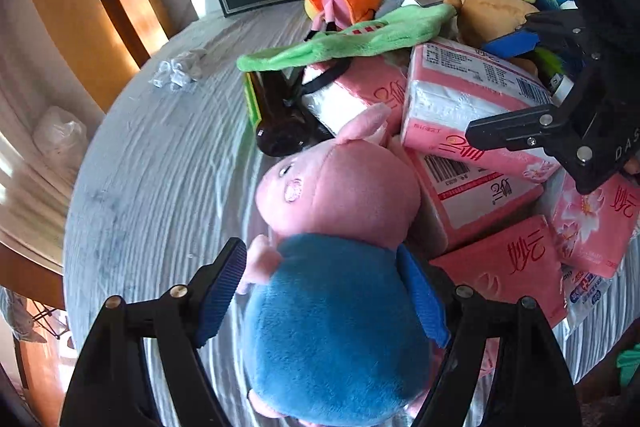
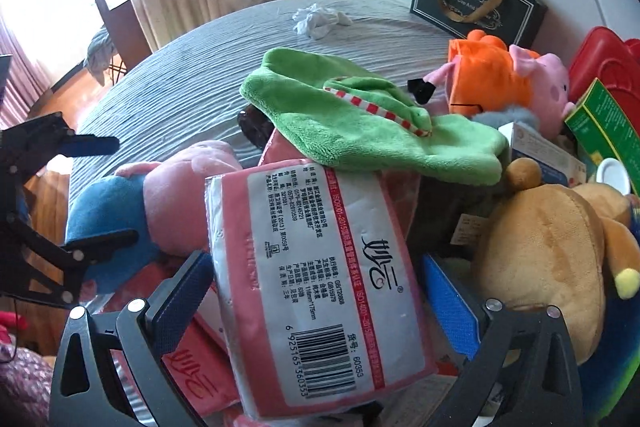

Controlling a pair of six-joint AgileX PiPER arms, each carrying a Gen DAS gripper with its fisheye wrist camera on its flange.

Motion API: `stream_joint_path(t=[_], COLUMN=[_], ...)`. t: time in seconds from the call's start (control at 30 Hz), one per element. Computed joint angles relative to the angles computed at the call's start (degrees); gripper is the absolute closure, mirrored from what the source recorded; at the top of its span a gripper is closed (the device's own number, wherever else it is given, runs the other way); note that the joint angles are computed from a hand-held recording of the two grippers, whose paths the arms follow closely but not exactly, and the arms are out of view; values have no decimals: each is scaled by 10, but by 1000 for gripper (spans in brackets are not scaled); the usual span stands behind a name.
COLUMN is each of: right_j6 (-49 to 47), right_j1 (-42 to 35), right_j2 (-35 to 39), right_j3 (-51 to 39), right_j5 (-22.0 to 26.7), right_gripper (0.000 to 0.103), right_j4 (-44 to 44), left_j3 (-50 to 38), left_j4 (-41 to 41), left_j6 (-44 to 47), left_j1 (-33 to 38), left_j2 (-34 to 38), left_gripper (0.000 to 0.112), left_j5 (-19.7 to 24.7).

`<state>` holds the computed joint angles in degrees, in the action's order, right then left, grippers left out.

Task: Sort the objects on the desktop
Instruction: 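Grasp the blue-and-pink pig with the left tool while the right tool grasps a tissue pack, then carry the pig and tissue pack into the blue crate and open both tools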

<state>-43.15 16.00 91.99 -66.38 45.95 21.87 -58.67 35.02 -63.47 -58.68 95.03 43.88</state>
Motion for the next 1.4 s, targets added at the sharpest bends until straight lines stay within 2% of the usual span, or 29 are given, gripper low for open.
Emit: stream_joint_path(t=[0.13, 0.2, 0.23, 0.27, 0.33, 0.43, 0.5, 0.53, 0.57, 0.6, 0.73, 0.87, 1.0, 1.1, 1.2, 1.27, 1.4], right_j6=[-19, -9, -6, -4, 6, 36, 61, 79, 102, 130, 187, 260, 332, 399, 474, 523, 644], right_j1=[-8, -8, -7, -6, 3, 28, 46, 56, 68, 79, 76, 86, 106, 125, 142, 151, 174], right_j2=[3, 12, 16, 21, 31, 45, 50, 53, 53, 43, 17, -24, -74, -103, -138, -164, -242], right_j3=[-7, -20, -25, -31, -41, -51, -49, -49, -44, -29, -6, 26, 47, 47, 43, 38, 15], right_j5=[15, 27, 31, 34, 41, 35, 24, 22, 11, -11, -20, -40, -55, -60, -54, -46, 7], right_gripper=[0, 0, 0, 0, 0, 0, 0, 1, 7, 8, 16, 17, 17, 17, 17, 17, 17], right_j4=[17, 12, 9, 7, -6, -52, -86, -108, -136, -164, -166, -194, -219, -246, -277, -302, -374], left_j3=[-29, -29, -24, -22, -18, -12, -2, 9, 29, 37, 82, 110, 132, 132, 104, 78, -13], left_j4=[-50, -98, -126, -140, -150, -144, -158, -187, -201, -192, -167, -102, -93, -61, -20, -15, 21], left_j6=[117, 188, 226, 247, 270, 269, 268, 287, 283, 272, 241, 168, 173, 156, 145, 169, 187], left_j1=[22, 49, 65, 76, 92, 95, 94, 101, 103, 101, 89, 72, 86, 76, 51, 51, 9], left_j2=[40, 39, 38, 40, 46, 53, 54, 48, 37, 29, -15, -61, -100, -132, -156, -169, -170], left_gripper=[34, 33, 29, 18, 10, 10, 14, 29, 34, 37, 46, 50, 51, 51, 51, 51, 51], left_j5=[-12, -34, -47, -53, -64, -80, -94, -111, -135, -138, -147, -123, -122, -102, -61, -52, 0])
